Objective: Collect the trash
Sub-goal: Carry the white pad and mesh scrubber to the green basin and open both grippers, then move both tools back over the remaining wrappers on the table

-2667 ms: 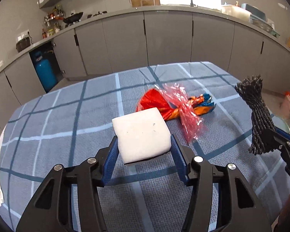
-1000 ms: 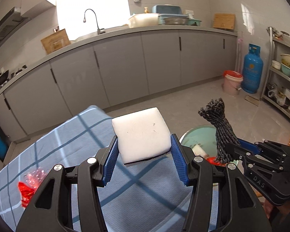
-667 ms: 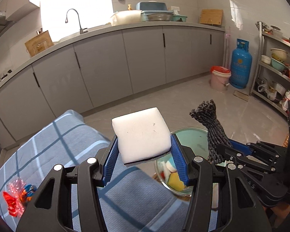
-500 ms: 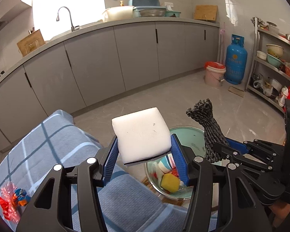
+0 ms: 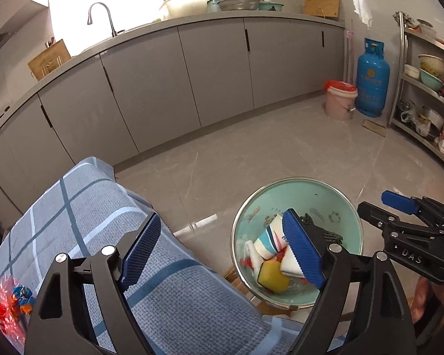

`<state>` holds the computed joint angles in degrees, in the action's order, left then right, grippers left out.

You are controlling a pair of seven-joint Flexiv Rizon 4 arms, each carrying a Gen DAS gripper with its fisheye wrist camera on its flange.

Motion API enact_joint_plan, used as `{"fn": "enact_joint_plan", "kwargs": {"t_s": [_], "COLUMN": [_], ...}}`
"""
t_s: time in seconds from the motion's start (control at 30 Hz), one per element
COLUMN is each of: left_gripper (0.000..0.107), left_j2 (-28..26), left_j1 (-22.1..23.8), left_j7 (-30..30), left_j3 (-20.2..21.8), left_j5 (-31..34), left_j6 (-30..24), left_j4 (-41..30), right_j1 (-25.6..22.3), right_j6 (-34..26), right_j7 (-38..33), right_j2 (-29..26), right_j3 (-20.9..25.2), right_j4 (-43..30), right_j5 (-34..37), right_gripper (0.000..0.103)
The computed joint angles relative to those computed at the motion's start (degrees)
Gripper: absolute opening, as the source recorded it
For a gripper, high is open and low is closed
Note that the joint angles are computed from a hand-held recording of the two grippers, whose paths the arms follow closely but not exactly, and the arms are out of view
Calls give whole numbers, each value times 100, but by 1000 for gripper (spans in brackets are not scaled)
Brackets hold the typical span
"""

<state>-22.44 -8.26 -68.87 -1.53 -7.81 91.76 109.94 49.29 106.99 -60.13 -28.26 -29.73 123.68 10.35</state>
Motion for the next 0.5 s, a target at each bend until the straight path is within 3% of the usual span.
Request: {"fn": "enact_joint_plan", "kwargs": {"t_s": [0.3, 0.5], "left_gripper": [88, 88], "left_j2": [109, 316], "left_j1": [-71, 197], "left_j7": [-109, -70], "left_j3": [124, -72], "left_j5": [72, -69], "left_j6": [64, 109], "left_j4": [85, 314], "right_j1": [311, 558], "right_j6": [-5, -62], "right_j7": [-4, 18], "right_j2": [61, 122], "right_j3": [-224, -338], "right_j4": [44, 21], "right_j5": [85, 11], "right_gripper": [68, 68]}}
